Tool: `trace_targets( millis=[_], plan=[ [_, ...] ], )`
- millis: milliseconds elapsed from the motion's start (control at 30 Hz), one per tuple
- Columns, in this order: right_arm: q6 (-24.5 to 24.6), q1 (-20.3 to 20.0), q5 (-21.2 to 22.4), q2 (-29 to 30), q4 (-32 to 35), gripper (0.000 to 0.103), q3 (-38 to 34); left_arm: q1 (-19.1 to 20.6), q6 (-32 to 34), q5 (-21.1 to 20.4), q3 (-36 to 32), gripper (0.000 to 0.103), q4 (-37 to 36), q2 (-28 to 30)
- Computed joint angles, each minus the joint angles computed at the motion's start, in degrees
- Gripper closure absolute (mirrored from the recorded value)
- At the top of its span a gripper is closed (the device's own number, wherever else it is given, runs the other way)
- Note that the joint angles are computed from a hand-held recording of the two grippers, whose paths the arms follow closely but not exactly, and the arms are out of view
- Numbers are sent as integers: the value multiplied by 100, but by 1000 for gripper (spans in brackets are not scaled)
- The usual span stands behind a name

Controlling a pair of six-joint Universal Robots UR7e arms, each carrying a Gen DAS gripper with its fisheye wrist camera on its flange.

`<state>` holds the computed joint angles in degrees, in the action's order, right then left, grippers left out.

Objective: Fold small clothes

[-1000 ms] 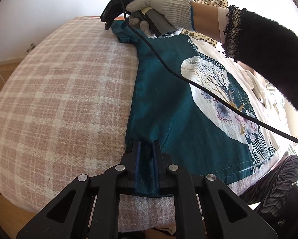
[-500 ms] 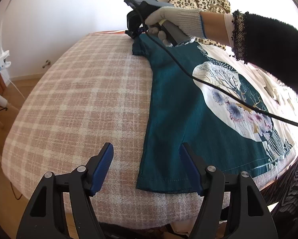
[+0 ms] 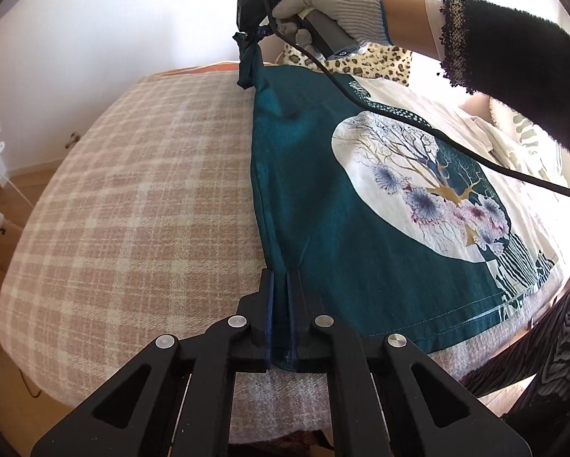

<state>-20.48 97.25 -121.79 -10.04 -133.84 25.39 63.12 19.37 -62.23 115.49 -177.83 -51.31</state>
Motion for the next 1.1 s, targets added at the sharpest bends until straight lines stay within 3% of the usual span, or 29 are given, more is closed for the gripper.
trace_targets(
  millis=[167, 500, 733, 833, 867, 900, 933, 967, 1000, 1033, 1100],
  plan=[
    [-30, -68, 41, -638, -595, 102, 989, -261, 420, -231, 149, 99, -396, 43],
    [-32, -530, 263, -1931, -2005, 102, 2960, -655, 793, -705, 179, 99, -353, 331],
    [554, -903, 395, -2300, -1799, 101, 3386, -843, 1086, -740, 235, 99, -126, 547],
    [620, -957, 341, -2260, -1429, 93, 3285, -862, 1092, -866, 151, 98, 403, 554],
    [576, -924, 72, -2185, -1372, 74, 3188, -887, 1124, -854, 170, 92, 428, 560],
    [397, -865, -336, -2081, -1477, 63, 3105, -908, 1155, -889, 192, 82, 464, 547],
    [102, -796, -778, -1979, -1776, 63, 3084, -918, 1170, -970, 226, 74, 479, 511],
    [-179, -745, -1145, -1889, -2039, 63, 3049, -912, 1187, -1090, 273, 57, 437, 460],
    [-341, -732, -1326, -1878, -2226, 63, 3090, -900, 1215, -1196, 321, 52, 328, 422],
    [-323, -732, -1317, -1935, -2309, 63, 3182, -903, 1235, -1224, 359, 52, 251, 381],
    [-217, -749, -803, -2225, -2396, 63, 3583, -886, 1244, -1242, 389, 52, 88, 319]
  ],
)
